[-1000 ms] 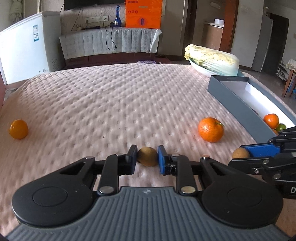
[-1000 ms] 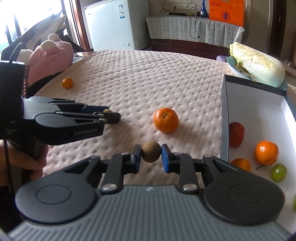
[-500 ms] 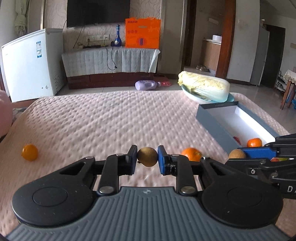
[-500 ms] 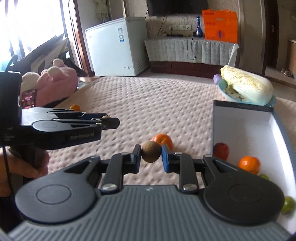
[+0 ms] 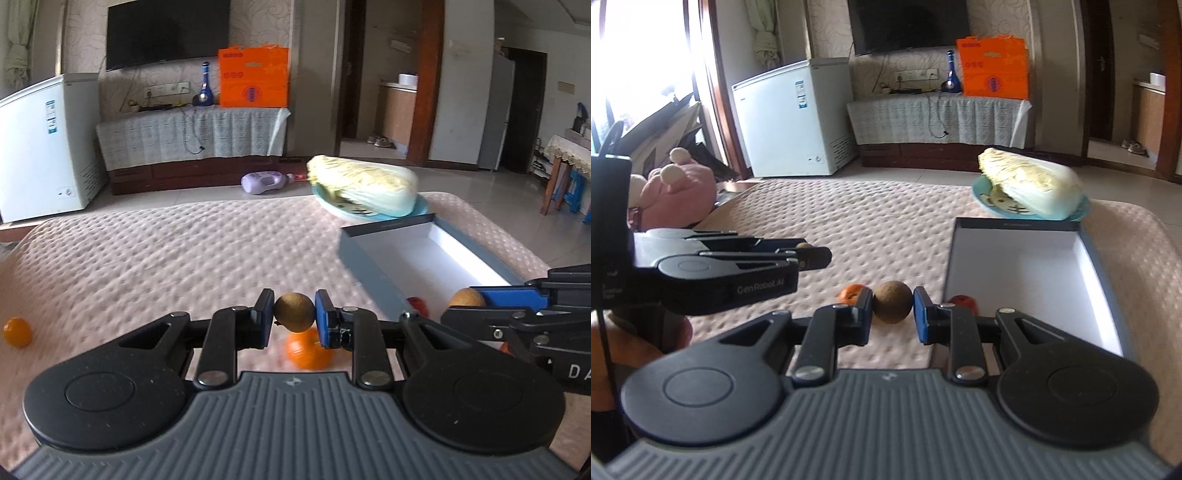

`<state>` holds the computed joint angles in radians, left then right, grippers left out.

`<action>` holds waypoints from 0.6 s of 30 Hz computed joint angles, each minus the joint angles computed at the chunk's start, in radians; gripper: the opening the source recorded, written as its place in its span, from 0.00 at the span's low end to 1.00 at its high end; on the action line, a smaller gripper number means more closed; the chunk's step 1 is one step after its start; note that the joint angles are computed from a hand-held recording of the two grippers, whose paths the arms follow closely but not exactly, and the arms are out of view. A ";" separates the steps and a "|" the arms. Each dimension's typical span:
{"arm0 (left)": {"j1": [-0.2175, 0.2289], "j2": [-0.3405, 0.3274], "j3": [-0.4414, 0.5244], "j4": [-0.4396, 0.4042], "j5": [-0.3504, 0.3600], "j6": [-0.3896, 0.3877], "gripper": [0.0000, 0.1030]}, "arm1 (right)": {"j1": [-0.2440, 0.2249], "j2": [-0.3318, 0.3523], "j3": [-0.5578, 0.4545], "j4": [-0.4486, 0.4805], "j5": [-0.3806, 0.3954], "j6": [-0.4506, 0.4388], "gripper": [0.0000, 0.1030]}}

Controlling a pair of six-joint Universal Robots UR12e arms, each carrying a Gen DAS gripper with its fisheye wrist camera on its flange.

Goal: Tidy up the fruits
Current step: 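Carry the kiwi with the left gripper while the right gripper carries its kiwi over the box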

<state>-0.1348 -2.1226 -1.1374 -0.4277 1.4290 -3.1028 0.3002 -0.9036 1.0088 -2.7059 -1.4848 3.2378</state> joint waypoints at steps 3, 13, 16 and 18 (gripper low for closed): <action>-0.011 -0.011 0.017 -0.001 -0.014 0.003 0.27 | -0.007 -0.011 0.018 -0.010 -0.016 0.008 0.26; -0.046 -0.052 0.073 -0.020 -0.064 0.011 0.27 | -0.031 -0.050 0.080 0.002 -0.077 0.043 0.26; -0.055 -0.065 0.090 -0.032 -0.080 0.011 0.27 | -0.035 -0.058 0.091 0.016 -0.093 0.054 0.26; -0.062 -0.075 0.102 -0.038 -0.088 0.010 0.27 | -0.037 -0.058 0.092 0.024 -0.104 0.060 0.26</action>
<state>-0.1973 -2.1972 -1.0355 -0.4654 1.3413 -3.0925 0.2634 -0.9619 1.1006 -2.6819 -1.5886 3.2976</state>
